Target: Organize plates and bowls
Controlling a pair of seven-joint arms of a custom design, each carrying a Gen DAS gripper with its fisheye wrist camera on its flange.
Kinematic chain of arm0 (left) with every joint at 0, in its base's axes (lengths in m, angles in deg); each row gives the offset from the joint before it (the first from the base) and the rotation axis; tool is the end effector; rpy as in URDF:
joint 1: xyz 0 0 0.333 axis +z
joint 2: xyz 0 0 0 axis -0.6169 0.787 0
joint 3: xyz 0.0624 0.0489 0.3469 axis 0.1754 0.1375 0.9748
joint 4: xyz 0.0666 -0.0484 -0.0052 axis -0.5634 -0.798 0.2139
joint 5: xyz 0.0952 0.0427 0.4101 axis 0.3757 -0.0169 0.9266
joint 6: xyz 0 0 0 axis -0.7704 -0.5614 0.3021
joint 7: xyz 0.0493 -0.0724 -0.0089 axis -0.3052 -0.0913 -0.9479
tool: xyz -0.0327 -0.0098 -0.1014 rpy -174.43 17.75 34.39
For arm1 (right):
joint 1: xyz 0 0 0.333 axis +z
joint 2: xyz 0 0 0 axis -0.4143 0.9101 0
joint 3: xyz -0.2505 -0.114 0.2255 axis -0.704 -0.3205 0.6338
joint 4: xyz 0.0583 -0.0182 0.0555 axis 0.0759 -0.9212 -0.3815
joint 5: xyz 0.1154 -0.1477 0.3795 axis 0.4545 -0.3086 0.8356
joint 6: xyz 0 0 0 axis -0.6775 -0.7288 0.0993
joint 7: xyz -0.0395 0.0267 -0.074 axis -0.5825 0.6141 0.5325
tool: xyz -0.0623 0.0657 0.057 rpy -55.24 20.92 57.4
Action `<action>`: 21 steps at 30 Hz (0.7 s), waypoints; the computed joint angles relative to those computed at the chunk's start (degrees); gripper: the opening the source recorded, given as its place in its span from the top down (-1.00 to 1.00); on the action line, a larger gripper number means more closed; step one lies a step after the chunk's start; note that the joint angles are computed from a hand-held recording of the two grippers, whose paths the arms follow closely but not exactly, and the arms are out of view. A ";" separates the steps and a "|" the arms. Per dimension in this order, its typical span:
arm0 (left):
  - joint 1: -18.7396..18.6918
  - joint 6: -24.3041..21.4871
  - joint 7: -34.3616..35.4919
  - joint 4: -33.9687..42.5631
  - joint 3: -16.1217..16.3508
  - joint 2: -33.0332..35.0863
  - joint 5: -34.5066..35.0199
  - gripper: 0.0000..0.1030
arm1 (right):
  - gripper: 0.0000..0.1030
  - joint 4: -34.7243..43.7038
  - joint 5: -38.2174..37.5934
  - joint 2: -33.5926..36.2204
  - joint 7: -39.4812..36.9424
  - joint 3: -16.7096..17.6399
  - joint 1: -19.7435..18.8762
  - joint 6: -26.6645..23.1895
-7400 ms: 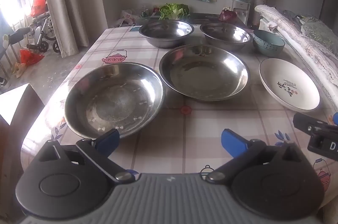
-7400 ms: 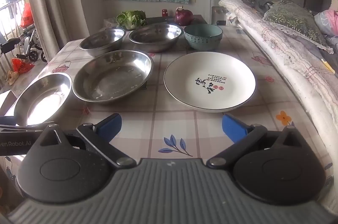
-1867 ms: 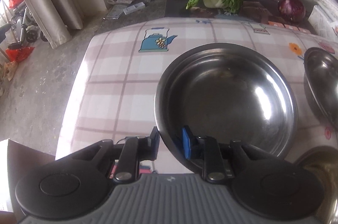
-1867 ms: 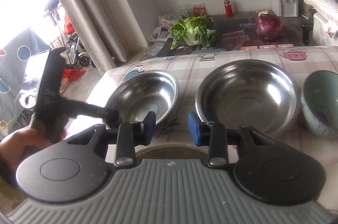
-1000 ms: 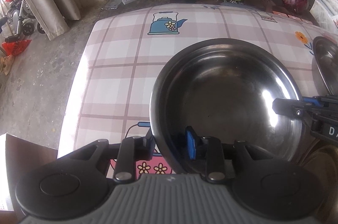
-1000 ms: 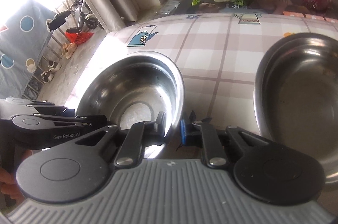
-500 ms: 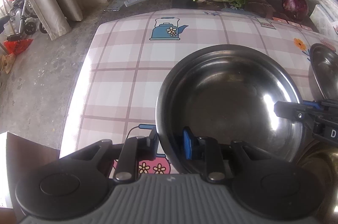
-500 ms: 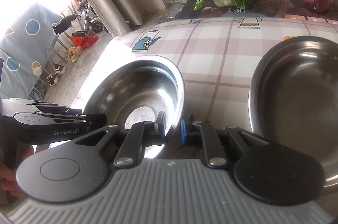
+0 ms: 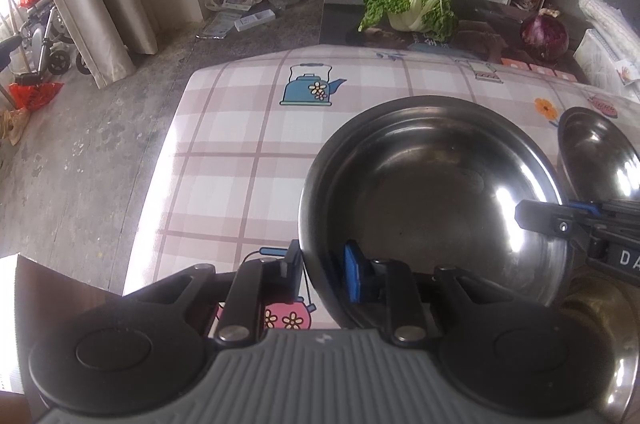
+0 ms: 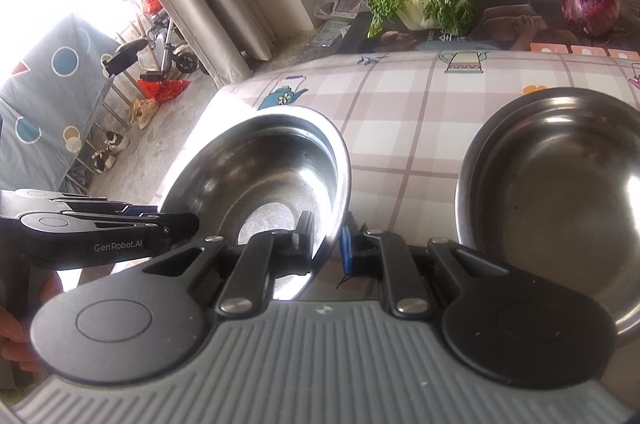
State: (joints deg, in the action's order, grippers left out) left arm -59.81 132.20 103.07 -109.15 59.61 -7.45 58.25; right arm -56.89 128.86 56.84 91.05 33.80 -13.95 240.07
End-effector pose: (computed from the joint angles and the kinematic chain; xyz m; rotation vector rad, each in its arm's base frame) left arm 0.4843 -0.3454 0.3925 -2.0856 1.7061 -0.3598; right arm 0.5599 0.1232 0.3501 -1.9576 1.3084 0.0172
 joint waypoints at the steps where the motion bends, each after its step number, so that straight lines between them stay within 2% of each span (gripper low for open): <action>1: -0.11 -0.19 -0.05 0.17 -0.08 -0.11 0.02 0.55 | 0.76 -0.17 0.26 -0.45 -0.22 -0.08 -0.15 -0.21; 11: -1.75 -1.47 -1.29 4.30 -0.98 0.58 1.73 0.55 | 0.76 -2.28 2.07 -4.88 -1.64 -2.61 -1.39 -1.93; 21: -5.39 -1.18 1.04 13.88 -0.12 7.53 3.13 0.55 | 0.76 -2.62 1.03 -6.55 -0.85 -6.17 -4.99 -3.53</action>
